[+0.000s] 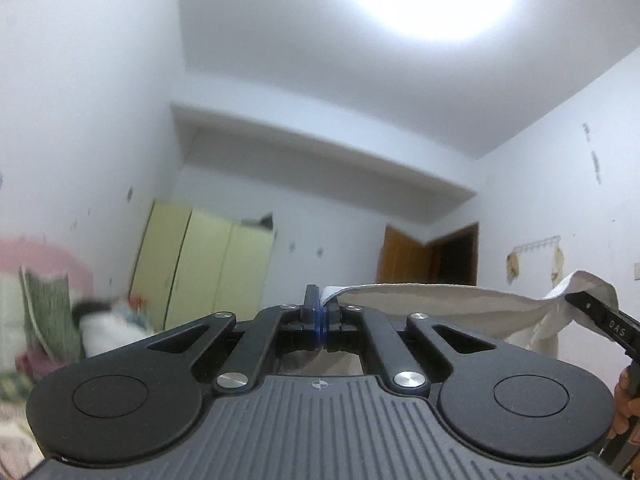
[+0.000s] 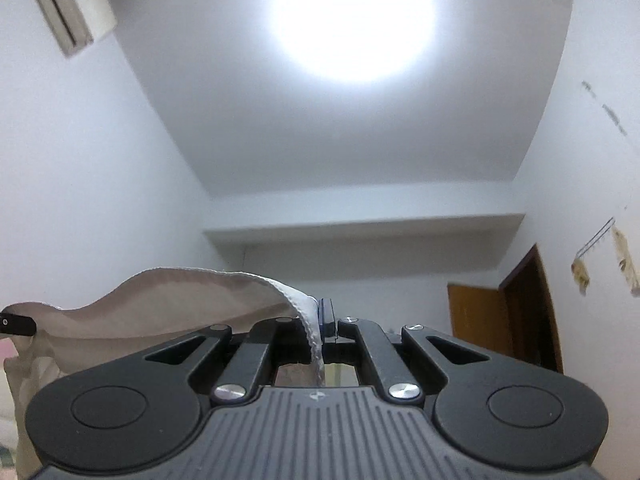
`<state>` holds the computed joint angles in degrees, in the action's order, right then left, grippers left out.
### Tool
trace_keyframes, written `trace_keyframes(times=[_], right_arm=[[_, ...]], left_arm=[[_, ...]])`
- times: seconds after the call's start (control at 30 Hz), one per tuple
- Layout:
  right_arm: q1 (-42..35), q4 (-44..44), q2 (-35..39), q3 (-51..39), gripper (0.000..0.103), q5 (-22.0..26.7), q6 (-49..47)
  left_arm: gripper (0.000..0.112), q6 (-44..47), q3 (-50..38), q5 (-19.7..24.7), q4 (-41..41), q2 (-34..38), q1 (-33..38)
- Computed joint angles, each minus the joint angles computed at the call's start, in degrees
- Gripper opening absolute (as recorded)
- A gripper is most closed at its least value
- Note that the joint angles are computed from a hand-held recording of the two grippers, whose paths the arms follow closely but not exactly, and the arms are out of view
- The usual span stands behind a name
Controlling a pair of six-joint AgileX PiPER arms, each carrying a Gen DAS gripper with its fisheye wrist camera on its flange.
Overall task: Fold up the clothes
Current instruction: 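Lift the white shirt high with both grippers and shake it out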
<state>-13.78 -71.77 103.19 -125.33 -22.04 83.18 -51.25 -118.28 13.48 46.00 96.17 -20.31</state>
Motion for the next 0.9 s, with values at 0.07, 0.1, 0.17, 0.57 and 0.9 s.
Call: trace_keyframes(times=[0.07,0.1,0.17,0.57,0.9], right_arm=[[-0.5,8.9,-3.3,4.7,0.0,-0.9,-8.9],[-0.8,12.9,-4.9,6.9,0.0,-1.5,-12.9],[-1.9,17.4,-8.1,11.5,0.0,-3.6,-16.6],[-7.9,12.6,-12.1,13.9,0.0,-8.0,-10.4],[-3.0,-0.9,-0.2,3.0,0.0,-1.0,-1.1]], left_arm=[[0.0,-5.8,0.1,1.4,8.5,-1.3,-2.4],[0.0,-8.3,0.4,2.3,12.3,-2.1,-3.9],[0.0,-11.9,1.5,3.2,17.4,-3.5,-5.7],[0.0,-12.3,2.5,6.3,21.5,-6.9,-10.1],[0.0,13.6,-14.1,9.9,-7.7,6.2,-4.7]])
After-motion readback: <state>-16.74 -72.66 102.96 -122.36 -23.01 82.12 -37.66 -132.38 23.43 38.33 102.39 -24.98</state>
